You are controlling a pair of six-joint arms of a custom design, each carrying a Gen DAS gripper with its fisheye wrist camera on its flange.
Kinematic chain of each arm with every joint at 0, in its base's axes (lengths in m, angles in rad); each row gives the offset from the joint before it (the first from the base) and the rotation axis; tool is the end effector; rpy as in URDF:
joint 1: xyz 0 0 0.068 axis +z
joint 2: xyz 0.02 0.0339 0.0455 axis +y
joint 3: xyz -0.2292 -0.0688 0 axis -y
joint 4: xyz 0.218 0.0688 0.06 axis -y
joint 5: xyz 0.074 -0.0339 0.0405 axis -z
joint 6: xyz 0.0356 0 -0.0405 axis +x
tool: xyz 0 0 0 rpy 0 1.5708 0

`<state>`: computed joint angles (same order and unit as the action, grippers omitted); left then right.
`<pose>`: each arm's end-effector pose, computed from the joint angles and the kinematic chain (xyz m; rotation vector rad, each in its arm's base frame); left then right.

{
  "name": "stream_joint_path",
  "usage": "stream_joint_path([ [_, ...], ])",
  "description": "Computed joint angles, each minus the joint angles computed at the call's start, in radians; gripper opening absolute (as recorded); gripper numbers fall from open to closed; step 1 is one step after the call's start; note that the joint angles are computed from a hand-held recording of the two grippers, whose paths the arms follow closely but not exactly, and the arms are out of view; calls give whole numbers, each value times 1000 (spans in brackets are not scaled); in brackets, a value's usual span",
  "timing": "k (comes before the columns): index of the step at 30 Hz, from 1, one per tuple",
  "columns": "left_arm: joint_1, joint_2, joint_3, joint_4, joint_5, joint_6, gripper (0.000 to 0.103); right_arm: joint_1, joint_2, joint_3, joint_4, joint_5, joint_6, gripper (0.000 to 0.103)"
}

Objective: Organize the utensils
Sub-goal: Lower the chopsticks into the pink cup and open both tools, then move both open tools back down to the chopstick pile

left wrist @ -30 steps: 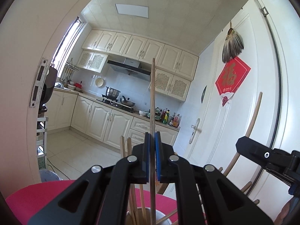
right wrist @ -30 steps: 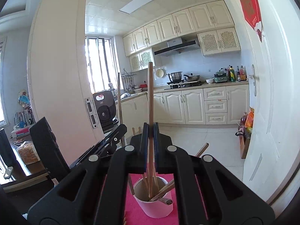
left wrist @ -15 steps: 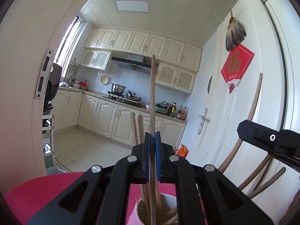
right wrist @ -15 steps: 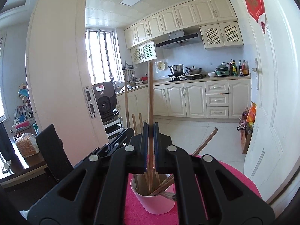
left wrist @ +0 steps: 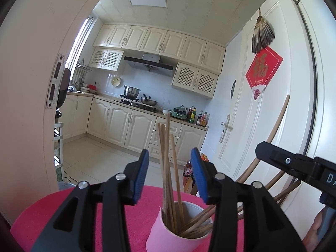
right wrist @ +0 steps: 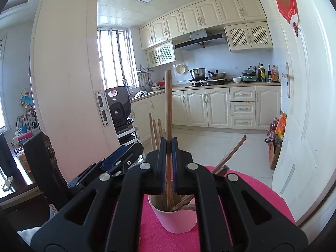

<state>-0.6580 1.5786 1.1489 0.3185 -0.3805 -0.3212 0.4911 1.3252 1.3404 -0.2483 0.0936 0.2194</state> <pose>0.2861 -0.2044 0.2945 -0.0037 1.6911 -0.4179 0.2554 0.1328 0.3738 -0.1799 1.8140 0.4208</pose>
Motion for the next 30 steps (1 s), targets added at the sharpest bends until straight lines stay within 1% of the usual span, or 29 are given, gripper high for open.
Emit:
stream_joint_path([
  [1, -2, -17, -7, -15, -4, 0, 45, 5, -2, 0, -4, 7, -2, 6],
  [3, -6, -42, -5, -68, -18, 5, 53, 14, 3, 5, -9, 25, -7, 6],
  [8, -7, -82, 10, -192, -39, 16, 53, 42, 26, 37, -46, 79, -45, 6],
  [10, -3, -98, 15, -233, -31, 8, 53, 54, 42, 53, -65, 97, -53, 6],
  [13, 0, -122, 11, -271, -26, 2, 53, 80, 49, 55, -71, 153, -68, 7],
  [16, 1, -147, 4, -301, -31, 1, 53, 86, 60, 77, -95, 166, -74, 9],
  [17, 2, -154, 5, -315, -28, -2, 56, 90, 63, 83, -102, 173, -76, 11],
  [18, 3, -165, -1, -323, -26, -5, 57, 93, 63, 84, -103, 179, -76, 20],
  [19, 3, -176, -8, -326, -26, -6, 58, 97, 56, 78, -99, 187, -74, 38],
  [20, 3, -188, -15, -328, -29, -7, 58, 103, 47, 68, -89, 200, -72, 49],
  [21, 1, -198, -18, -338, -33, -9, 59, 107, 37, 59, -78, 211, -71, 55],
  [26, -11, -257, -30, -377, -50, -14, 60, 121, 6, 56, -91, 232, -65, 55],
  [30, -37, -299, -27, -420, -80, -14, 61, 132, -31, 43, -98, 253, -63, 61],
])
